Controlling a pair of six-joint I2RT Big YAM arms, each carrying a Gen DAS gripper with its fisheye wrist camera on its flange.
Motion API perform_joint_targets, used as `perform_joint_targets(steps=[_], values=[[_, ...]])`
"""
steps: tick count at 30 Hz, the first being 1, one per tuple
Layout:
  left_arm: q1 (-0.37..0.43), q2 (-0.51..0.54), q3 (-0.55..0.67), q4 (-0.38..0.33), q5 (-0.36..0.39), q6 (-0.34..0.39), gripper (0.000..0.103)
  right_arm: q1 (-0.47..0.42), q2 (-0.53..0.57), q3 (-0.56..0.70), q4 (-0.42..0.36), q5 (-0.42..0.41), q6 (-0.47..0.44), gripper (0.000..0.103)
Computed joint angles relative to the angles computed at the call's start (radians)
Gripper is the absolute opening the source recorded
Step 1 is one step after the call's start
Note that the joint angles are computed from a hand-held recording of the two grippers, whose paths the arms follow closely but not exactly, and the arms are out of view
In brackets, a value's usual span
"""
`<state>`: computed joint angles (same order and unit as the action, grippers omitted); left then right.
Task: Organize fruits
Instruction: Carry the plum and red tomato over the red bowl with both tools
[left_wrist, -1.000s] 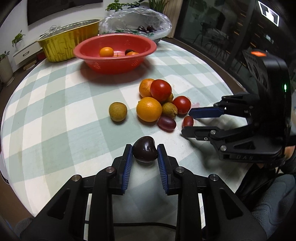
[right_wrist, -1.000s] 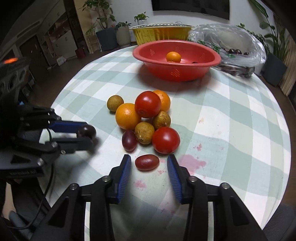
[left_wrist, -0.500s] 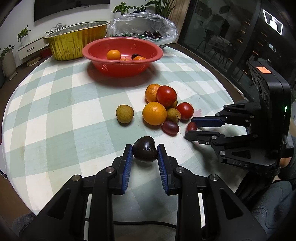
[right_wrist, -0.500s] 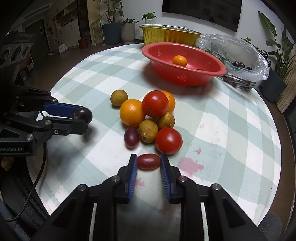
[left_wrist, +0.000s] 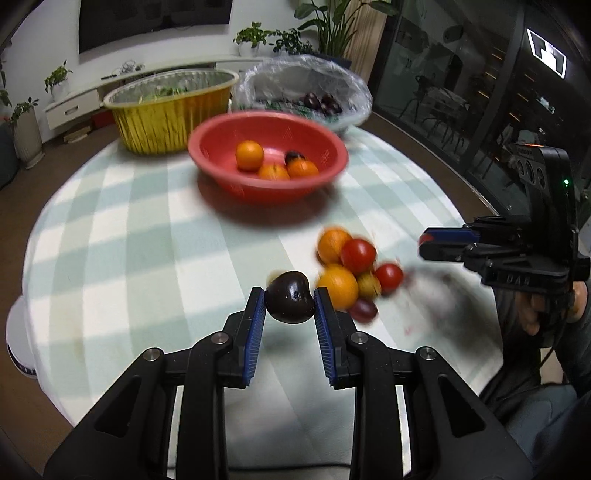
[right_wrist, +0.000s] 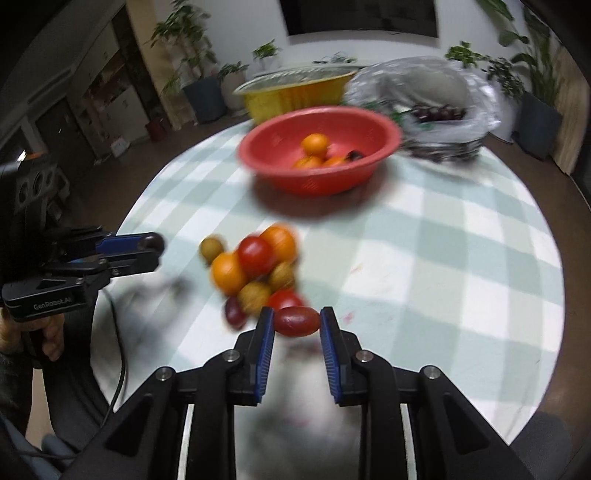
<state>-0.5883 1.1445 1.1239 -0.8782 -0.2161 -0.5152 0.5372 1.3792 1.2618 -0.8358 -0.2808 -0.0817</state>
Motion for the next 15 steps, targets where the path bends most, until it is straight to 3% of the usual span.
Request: perform_joint_targets(steps=[8, 15], values=[[0.127, 0.123, 0.161, -0.012, 0.052, 0.142, 0.025, -0.06, 0.093, 0.173, 0.004, -0.011, 0.014, 0.027], [0.202, 0.292, 0.345, -0.057, 0.073, 0.249, 0.025, -0.032, 0.241, 0.384, -0.031, 0.002, -0.013, 0.027]])
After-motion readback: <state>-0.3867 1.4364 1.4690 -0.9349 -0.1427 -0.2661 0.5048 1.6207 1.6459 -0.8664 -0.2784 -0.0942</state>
